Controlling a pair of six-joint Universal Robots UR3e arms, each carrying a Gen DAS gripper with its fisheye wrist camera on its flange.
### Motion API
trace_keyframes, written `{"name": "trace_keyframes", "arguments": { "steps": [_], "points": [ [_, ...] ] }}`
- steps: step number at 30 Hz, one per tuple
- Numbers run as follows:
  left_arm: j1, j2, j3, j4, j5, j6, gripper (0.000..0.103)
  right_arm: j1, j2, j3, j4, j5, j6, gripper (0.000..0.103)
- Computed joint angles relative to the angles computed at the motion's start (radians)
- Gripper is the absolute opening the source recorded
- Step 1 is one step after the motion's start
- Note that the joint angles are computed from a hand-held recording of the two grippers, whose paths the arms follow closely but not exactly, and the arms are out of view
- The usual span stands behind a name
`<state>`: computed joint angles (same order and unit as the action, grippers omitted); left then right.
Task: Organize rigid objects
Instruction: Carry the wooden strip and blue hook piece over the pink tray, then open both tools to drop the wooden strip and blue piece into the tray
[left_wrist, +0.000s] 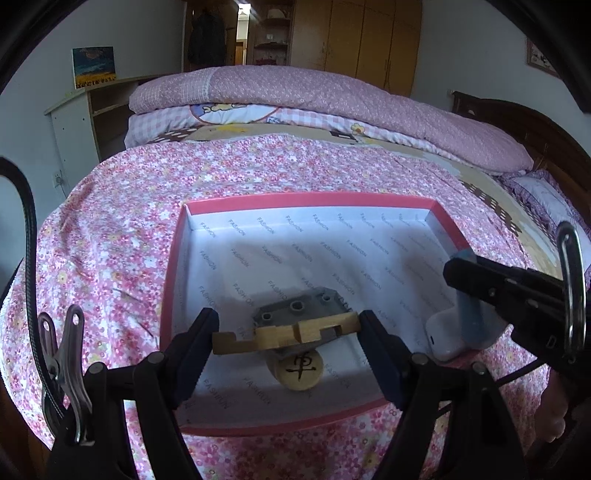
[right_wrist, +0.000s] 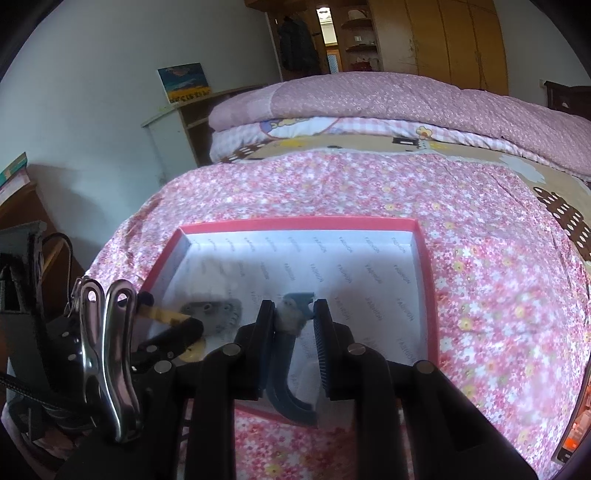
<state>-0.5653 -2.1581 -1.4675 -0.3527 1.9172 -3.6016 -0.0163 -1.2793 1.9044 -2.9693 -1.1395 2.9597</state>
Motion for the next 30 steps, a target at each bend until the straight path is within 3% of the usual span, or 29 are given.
{"name": "trace_keyframes", "arguments": {
  "steps": [5, 7, 16, 30],
  "points": [
    [0.001, -0.025, 0.039, -0.037, 0.000, 0.006, 0.081, -0.003, 0.019, -0.013, 0.012, -0.009, 0.010, 0.022],
    [-0.001, -0.034, 0.051, -0.047, 0.005, 0.004, 0.081, -0.003, 0.027, -0.019, 0.016, -0.016, 0.016, 0.029],
    [0.016, -0.028, 0.040, -0.056, -0.026, -0.021, 0.081, -0.004, 0.031, -0.019, 0.017, -0.006, 0.013, 0.041],
    [-0.004, 0.030, -0.006, -0.060, 0.006, -0.045, 0.081, -0.021, -0.026, 0.022, 0.018, 0.047, 0.028, 0.049]
  ]
}}
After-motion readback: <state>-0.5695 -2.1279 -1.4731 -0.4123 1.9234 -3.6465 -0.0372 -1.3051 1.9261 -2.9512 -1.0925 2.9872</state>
